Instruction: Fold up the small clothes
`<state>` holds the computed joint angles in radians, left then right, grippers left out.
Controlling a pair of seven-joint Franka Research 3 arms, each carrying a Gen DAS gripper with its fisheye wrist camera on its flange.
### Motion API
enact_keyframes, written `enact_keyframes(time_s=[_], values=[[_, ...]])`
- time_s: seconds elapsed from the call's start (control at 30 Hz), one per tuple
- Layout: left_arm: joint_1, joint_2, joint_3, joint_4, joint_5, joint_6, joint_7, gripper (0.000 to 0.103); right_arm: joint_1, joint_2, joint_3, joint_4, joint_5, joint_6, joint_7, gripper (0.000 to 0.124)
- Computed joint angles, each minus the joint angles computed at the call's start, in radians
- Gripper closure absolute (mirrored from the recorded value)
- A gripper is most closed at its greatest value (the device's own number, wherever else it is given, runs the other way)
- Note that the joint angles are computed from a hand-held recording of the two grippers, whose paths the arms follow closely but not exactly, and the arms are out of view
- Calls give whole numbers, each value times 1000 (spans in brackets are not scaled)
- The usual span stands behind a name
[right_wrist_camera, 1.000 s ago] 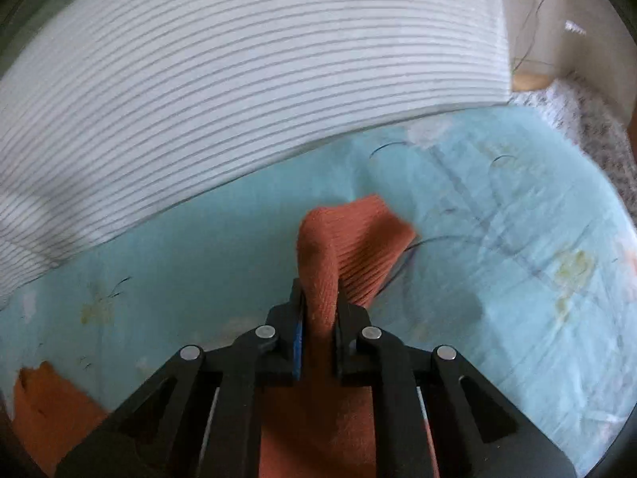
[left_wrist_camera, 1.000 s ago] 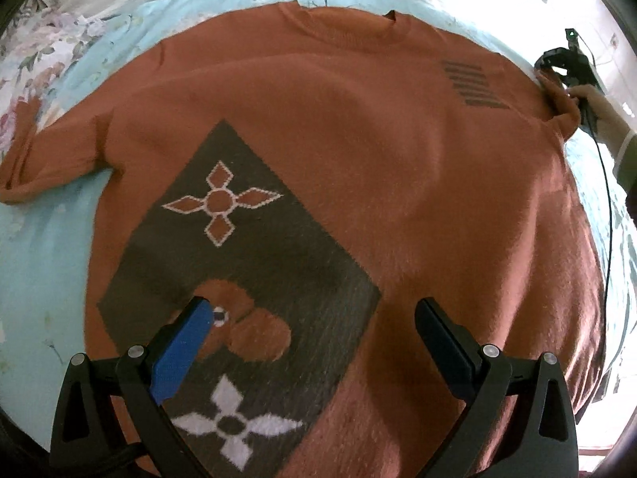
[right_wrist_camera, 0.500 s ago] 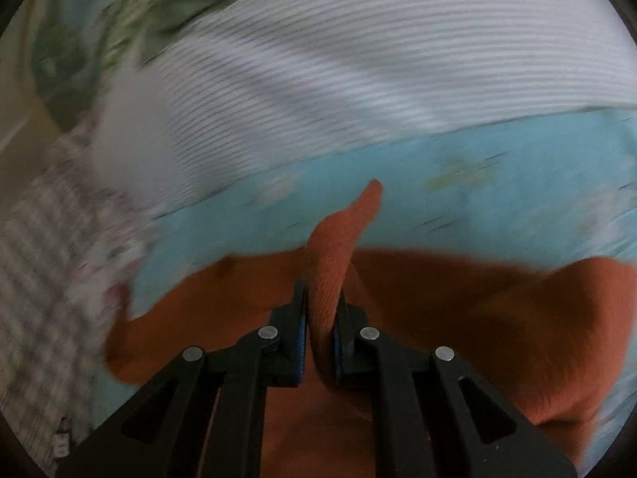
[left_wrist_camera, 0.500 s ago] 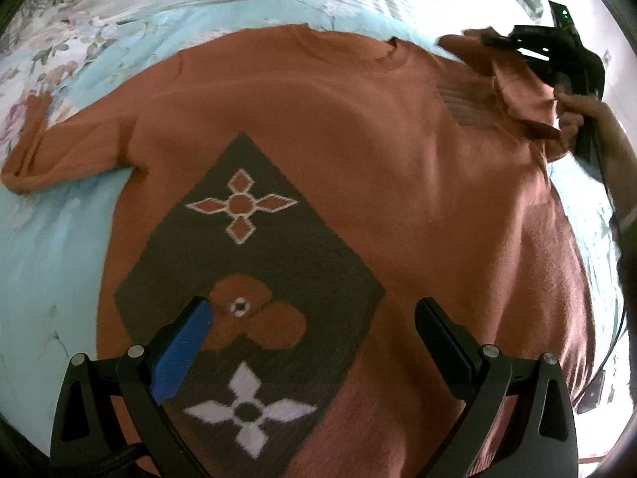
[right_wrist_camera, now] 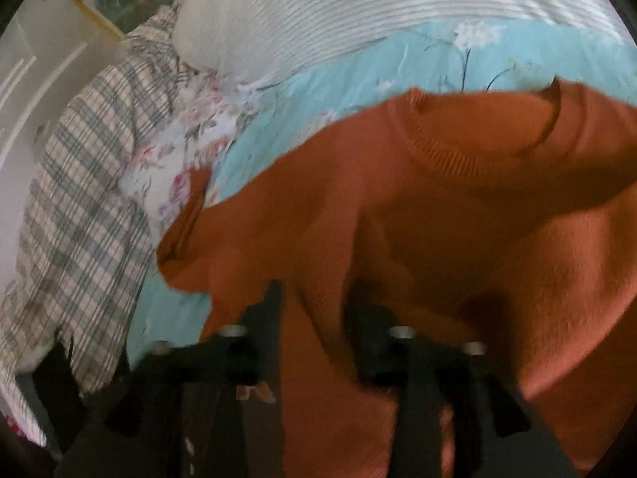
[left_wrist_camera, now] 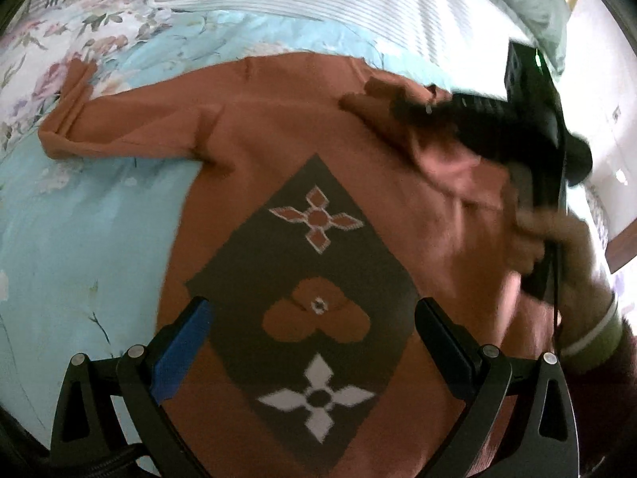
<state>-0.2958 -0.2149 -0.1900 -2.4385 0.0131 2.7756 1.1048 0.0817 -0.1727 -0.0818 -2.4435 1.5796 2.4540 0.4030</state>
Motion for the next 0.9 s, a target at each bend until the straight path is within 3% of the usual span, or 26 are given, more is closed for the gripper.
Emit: enact_keyframes(time_s=[0.07,0.23,0.33,0.43,0.5,0.6,0.7,0.8,0.83,0.87,0.9], values=[[-18,21,34,17,-66,21,59,1,-11,-17,-14,-30,8,-20,-52,71],[-59,151,97,173,-414,37,377,1,-51,-60,-40,-83,11,20,-67,71],[-27,268,72,330,-534,10,506,1,-54,-121,-32,-135,50,82,-51,71],[38,417,19,546,-647,-83,592,1,-65,-157,-39,-175,56,131,-36,71],[73,506,-13,677,-661,-148,599,1,-73,-173,-50,-198,55,139,-25,71],[60,660,5,894,-495,-266,475,4,-86,-200,-65,-230,50,135,-12,71],[52,723,7,971,-380,-334,414,22,-93,-239,-69,-257,54,142,-10,71],[77,714,-23,919,-331,-316,428,45,-100,-262,-77,-271,69,140,-17,71],[88,704,-38,888,-323,-286,441,64,-102,-268,-81,-274,76,135,-20,71],[100,693,-53,860,-317,-257,450,91,-103,-275,-81,-275,78,134,-20,71],[118,678,-72,824,-323,-220,462,98,-106,-285,-79,-279,79,138,-20,71]])
